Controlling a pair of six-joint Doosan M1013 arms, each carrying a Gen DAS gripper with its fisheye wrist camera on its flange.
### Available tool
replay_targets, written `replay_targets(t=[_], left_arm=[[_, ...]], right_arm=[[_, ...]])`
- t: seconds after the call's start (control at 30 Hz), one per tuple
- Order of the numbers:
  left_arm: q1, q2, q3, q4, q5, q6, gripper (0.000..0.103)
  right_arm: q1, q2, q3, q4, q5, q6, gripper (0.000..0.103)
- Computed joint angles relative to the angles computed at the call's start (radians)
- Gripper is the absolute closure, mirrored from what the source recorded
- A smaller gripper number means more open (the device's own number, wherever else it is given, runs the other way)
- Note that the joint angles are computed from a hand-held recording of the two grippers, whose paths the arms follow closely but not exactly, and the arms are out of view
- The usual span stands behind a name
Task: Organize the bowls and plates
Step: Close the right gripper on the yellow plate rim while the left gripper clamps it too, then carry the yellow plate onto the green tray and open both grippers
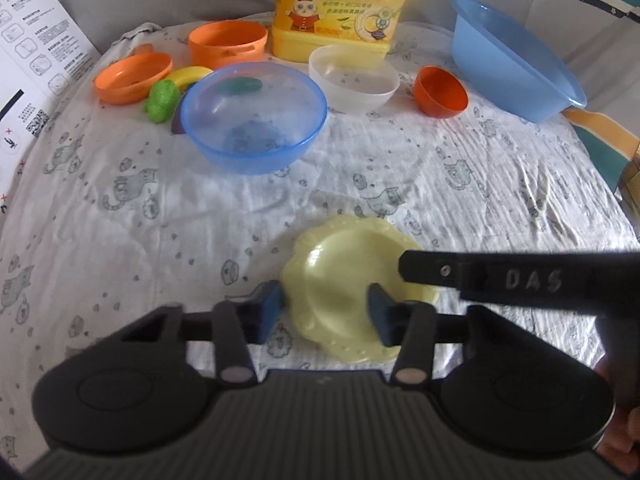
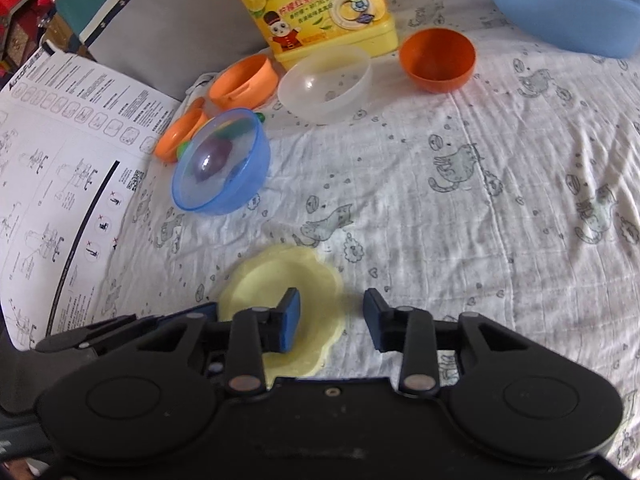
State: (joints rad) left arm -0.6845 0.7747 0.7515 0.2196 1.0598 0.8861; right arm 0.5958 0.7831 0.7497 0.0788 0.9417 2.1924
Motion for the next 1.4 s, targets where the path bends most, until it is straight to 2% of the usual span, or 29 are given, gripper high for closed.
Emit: replay_targets(t=[0.13,0.23,0.4,0.7,0.93,1.13,1.4], left_arm=[[-0.005,0.0,0.003,0.02,-0.002,0.006,0.063],[-0.006,-0.001,0.007,0.025,-0.005,0.011,0.063],[-0.008,0.005,-0.004,0.036,0.008,0.006,0.063],[-0.016,0.003,-0.014,0.066,0.029,-0.019,0.066],[-0.025,-0.011,-0.011,0.087,0.033,-0.031,0.066],[-0.034,-0.043,0.02,0.113,0.024,-0.054,0.066],[-0.049,-0.137,0.148,0.167,-0.013,-0.122,0.066]], right_arm=[[0.006,-0.001,0.007,-0.012,-0.016,-0.002,0.075],[0.008,-0.006,0.02,-0.021,-0.032,-0.006,0.075],[0.012,0.002,0.002,-0.04,-0.012,0.008,0.075],[-0.005,-0.006,0.006,0.037,0.008,0.027,0.075],[-0.002,-0.028,0.024,0.033,0.004,0.042,0.075],[0.005,-0.045,0.024,0.032,0.009,0.042,0.075],[0.034,-0.064,0.017,0.05,0.021,0.002,0.075]])
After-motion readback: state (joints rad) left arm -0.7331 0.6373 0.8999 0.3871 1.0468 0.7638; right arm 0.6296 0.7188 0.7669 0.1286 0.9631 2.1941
